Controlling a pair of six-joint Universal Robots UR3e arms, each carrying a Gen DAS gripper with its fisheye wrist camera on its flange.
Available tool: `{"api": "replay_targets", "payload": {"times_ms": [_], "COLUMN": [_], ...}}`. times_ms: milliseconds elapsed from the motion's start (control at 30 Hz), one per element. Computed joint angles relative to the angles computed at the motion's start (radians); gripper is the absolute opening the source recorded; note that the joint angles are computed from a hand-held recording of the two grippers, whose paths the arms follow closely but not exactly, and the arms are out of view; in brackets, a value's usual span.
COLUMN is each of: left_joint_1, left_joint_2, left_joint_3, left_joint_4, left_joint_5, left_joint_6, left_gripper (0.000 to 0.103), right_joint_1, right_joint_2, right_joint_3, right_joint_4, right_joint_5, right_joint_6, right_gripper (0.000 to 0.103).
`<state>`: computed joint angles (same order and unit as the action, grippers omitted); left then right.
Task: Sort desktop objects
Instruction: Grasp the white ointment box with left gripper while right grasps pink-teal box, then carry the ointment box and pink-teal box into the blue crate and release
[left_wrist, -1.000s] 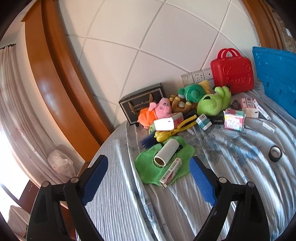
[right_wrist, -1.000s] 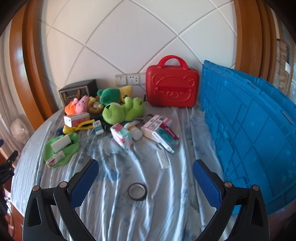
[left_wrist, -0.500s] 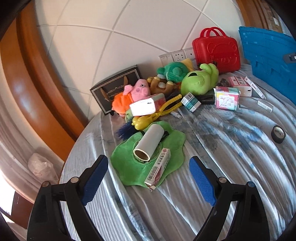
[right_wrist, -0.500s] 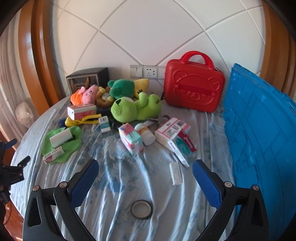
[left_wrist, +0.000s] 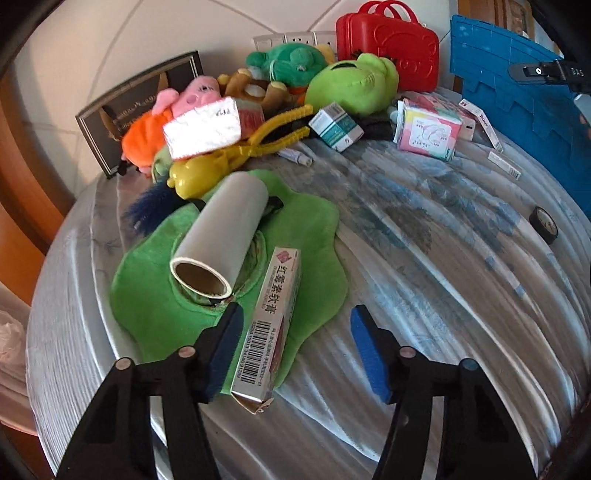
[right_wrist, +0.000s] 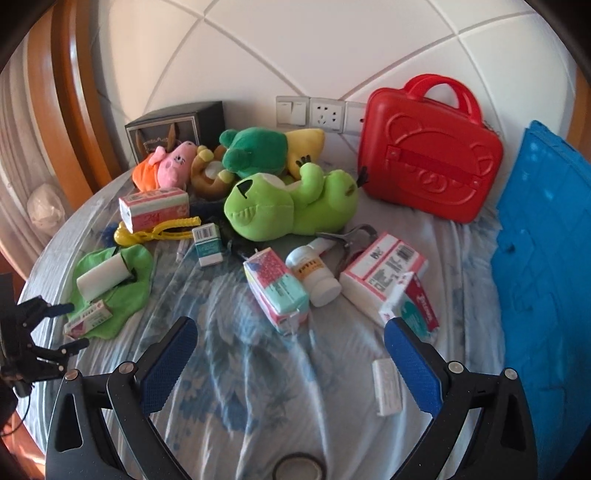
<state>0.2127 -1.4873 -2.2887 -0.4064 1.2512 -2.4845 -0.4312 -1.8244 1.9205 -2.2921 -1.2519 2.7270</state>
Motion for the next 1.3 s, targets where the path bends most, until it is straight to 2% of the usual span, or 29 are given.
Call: {"api": "replay_targets", "payload": {"times_ms": [67,167,267,367,500,567,633,767,800,833,867,1033,1100,1167,1300], "left_joint_1": [-0.012,-0.001,0.01,0.028,-0.005,-0.01,-0.019,-0.02,-0.021,-0.022,-0.024,-0.045,-0.044,-0.041,-0.057], "left_joint_2": [-0.057,-0.072,-0.074,-0.066,-0.071,-0.073,-0.078,-0.078,-0.079,-0.079,-0.079,-0.089,-0.074,-0.054,-0.021], "left_joint_3": [0.005,-0.005,0.026,0.055,0.064,0.068,0.07,0.068,0.068,0.067,0.067,0.062,0.054,0.042,0.03], "left_joint_4": [0.036,0.043,-0.026,-0.091,-0.079,-0.087,-0.087,-0.087,-0.086,-0.087,-0.086,-0.056,-0.059,-0.059,-0.067], "left_joint_5": [0.033,0.013,-0.009,-0.039,-0.001,0.001,0.013,0.02,0.024,0.025,0.028,0.048,0.047,0.042,0.059], "left_joint_6": [-0.002,0.004,0.005,-0.002,-0.02,-0.026,-0.037,-0.046,-0.05,-0.053,-0.058,-0.076,-0.075,-0.069,-0.093], "left_gripper": [0.057,0.055,0.033,0.024,0.022,0.022,0.022,0.022,0.022,0.022,0.022,0.022,0.018,0.018,0.018], "right_joint_1": [0.027,0.056,0.056,0.05,0.044,0.044,0.056,0.086,0.093,0.103,0.124,0.216,0.199,0.172,0.139], "right_joint_2": [0.071,0.173,0.252,0.337,0.441,0.485,0.549,0.66,0.672,0.686,0.702,0.758,0.72,0.648,0.5], "right_joint_3": [-0.022,-0.06,-0.095,-0.151,-0.237,-0.277,-0.343,-0.464,-0.473,-0.483,-0.49,-0.456,-0.419,-0.353,-0.249], "right_joint_4": [-0.035,-0.079,-0.119,-0.13,-0.093,-0.065,-0.009,0.117,0.131,0.137,0.127,0.005,0.004,-0.009,0.011], "right_joint_5": [-0.016,-0.036,-0.018,0.01,0.045,0.065,0.065,0.069,0.071,0.065,0.035,-0.133,-0.091,-0.04,-0.005], "right_joint_6": [0.005,-0.009,-0.06,-0.127,-0.222,-0.273,-0.322,-0.4,-0.405,-0.403,-0.389,-0.328,-0.288,-0.249,-0.212], "right_gripper": [0.103,0.103,0.103,0.103,0.102,0.097,0.083,0.077,0.065,0.049,0.046,0.044,0.044,0.044,0.043]}}
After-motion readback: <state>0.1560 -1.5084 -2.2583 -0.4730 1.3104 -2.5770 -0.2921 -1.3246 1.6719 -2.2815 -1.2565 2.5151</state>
